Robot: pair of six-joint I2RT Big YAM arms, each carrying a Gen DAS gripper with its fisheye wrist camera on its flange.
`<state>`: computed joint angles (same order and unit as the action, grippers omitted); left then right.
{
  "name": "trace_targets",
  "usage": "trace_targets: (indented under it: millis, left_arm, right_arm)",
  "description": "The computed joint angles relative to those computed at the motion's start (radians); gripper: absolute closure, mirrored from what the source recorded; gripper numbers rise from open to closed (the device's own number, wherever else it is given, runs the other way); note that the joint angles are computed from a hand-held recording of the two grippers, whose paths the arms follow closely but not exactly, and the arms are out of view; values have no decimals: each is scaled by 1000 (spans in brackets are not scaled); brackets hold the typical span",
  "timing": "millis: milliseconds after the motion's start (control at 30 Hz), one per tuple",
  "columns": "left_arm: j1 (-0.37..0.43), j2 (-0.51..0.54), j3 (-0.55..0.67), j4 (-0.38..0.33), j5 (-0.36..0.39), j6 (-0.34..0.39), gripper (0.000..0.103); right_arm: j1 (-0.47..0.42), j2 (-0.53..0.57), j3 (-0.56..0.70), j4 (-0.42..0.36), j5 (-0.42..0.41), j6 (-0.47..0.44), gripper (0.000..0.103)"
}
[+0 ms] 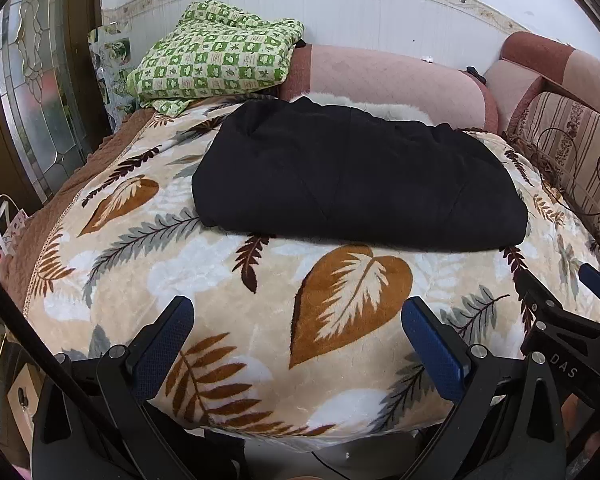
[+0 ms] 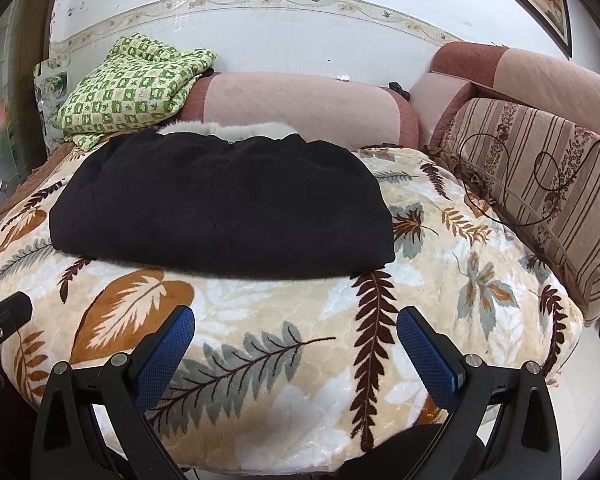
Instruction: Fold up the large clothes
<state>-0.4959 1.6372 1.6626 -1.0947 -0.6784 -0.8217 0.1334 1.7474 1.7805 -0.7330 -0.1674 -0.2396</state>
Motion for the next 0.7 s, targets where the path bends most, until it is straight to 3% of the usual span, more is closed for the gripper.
trace_targets:
  millis: [700]
  left_arm:
    - [39, 26, -16, 3, 102, -11, 0]
  right_arm:
    - [11, 31, 23, -13, 13, -6, 1]
